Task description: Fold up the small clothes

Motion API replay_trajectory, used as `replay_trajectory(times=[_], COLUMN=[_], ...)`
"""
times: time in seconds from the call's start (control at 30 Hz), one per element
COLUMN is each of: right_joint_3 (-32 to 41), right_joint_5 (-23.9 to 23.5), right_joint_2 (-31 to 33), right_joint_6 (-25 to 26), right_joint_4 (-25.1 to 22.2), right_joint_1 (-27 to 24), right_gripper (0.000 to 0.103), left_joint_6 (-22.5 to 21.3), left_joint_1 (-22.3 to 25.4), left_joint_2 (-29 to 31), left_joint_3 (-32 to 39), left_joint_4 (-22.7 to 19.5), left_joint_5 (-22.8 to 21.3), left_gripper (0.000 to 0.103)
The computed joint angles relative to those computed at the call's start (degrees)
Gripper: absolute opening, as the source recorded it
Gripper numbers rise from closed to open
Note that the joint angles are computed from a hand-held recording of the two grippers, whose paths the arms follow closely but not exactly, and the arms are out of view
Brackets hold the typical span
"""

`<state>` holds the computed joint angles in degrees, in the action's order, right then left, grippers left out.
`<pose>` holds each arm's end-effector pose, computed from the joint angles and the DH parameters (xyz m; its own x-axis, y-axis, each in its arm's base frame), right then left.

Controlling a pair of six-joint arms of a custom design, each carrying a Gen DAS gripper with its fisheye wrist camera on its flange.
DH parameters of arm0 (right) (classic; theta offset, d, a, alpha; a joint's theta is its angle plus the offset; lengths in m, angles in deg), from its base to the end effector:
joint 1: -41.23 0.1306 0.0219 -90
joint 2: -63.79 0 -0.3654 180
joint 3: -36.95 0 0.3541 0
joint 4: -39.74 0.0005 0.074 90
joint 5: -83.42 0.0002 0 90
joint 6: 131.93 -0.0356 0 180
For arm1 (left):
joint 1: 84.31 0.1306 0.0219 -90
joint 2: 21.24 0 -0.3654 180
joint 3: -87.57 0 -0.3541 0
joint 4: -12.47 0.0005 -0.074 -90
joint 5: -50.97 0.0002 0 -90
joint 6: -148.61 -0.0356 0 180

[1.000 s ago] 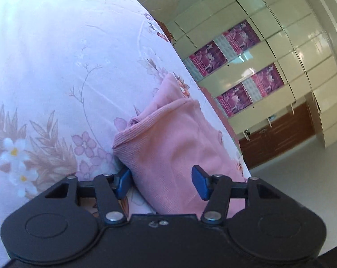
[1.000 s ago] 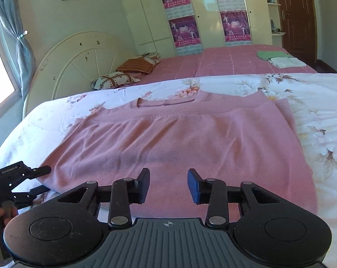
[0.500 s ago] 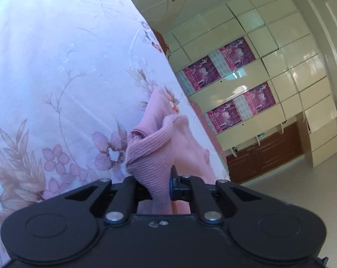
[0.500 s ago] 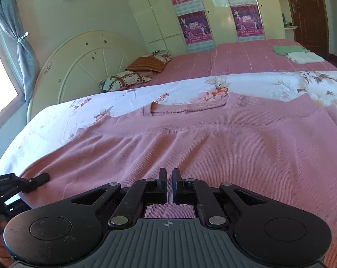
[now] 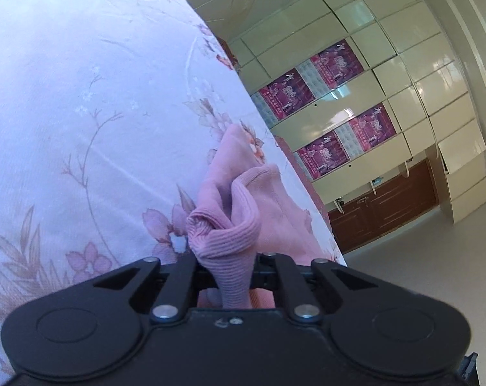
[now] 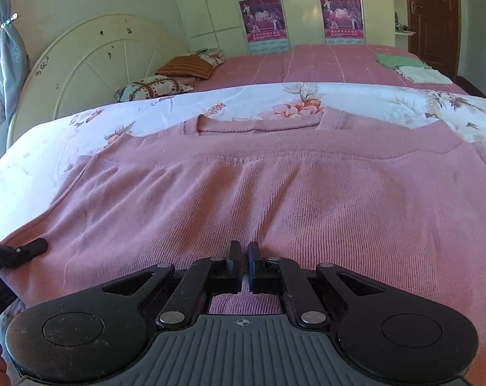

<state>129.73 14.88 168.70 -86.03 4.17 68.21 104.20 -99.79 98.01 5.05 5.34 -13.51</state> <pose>0.4821 0.2302 0.3299 -0.6145 0.4139 -0.6716 0.3131 0.9093 0.2740 0.5953 -0.1813 0.2666 -0.7576 -0.4591 -0.4639 0.0902 0.6303 -0.7711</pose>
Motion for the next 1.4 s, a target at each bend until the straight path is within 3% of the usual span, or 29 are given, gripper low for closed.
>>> replay_trajectory(times=[0.23, 0.4, 0.6, 0.7, 0.77, 0.8, 0.83, 0.87, 1.0, 1.07, 1.13, 1.17, 1.23, 1.3, 1.4], right_joint_3=[-0.76, -5.78, -23.97, -32.23, -36.07, -37.25, -38.34, -39.29, -41.33, -41.11, -39.82, -39.02, -37.13, -35.19, -33.10], right_joint_5=[-1.74, -8.11, -6.59, -9.76, -11.85, -12.31, -12.32, -11.41, -17.70, -20.11, -21.21, -21.70, -24.14, -24.52, -25.70], right_joint_2=[-0.09, -3.36, -20.61, -30.79, -36.68, -38.89, -41.35, -43.55, -48.49, -48.33, -45.99, -44.51, -39.59, -35.77, -31.49], right_joint_6=[-0.95, -2.44, -11.45, -13.60, -14.56, -14.65, -14.61, -14.05, -11.10, -10.11, -7.35, -6.32, -4.07, -3.12, -2.72], right_joint_4=[1.62, 7.56, 18.22, 19.38, 18.19, 17.06, 15.72, 15.02, 14.98, 15.95, 16.74, 16.80, 17.95, 17.07, 15.80], right_joint_1=[-1.05, -3.67, -9.07, -14.44, -18.09, -19.44, -20.80, -21.44, -24.30, -23.41, -21.71, -21.06, -20.40, -19.81, -19.64], right_gripper=[0.004, 0.003, 0.004, 0.004, 0.006, 0.028, 0.069, 0.077, 0.074, 0.071, 0.070, 0.069, 0.051, 0.047, 0.047], left_joint_6=[-8.23, -18.95, -34.64, -40.26, -43.51, -44.64, -45.35, -45.92, -39.76, -36.92, -36.70, -36.57, -36.82, -38.35, -38.07], left_joint_1=[-2.06, -8.73, -20.67, -26.26, -29.39, -30.77, -31.84, -32.40, -29.31, -26.75, -24.70, -23.44, -21.76, -20.72, -19.82], left_joint_2=[-0.93, -0.56, 2.86, 7.70, 11.39, 12.52, 11.83, 9.45, 3.16, 0.82, 1.08, 2.23, 5.83, 8.79, 9.20], left_joint_3=[6.92, 15.47, 24.76, 30.29, 33.71, 34.26, 32.32, 27.96, 19.42, 16.33, 16.77, 18.46, 23.70, 27.68, 26.55], left_joint_4=[-5.54, -15.49, -27.55, -34.88, -39.76, -41.55, -40.47, -36.50, -29.35, -24.63, -23.24, -24.54, -29.74, -34.68, -35.07], left_joint_5=[1.42, -1.21, -6.95, -8.21, -7.64, -7.24, -7.53, -7.67, -2.30, -5.27, -10.78, -12.48, -14.34, -14.66, -13.31], left_gripper=[0.007, 0.007, 0.007, 0.009, 0.020, 0.033, 0.049, 0.054, 0.058, 0.063, 0.063, 0.063, 0.061, 0.060, 0.061])
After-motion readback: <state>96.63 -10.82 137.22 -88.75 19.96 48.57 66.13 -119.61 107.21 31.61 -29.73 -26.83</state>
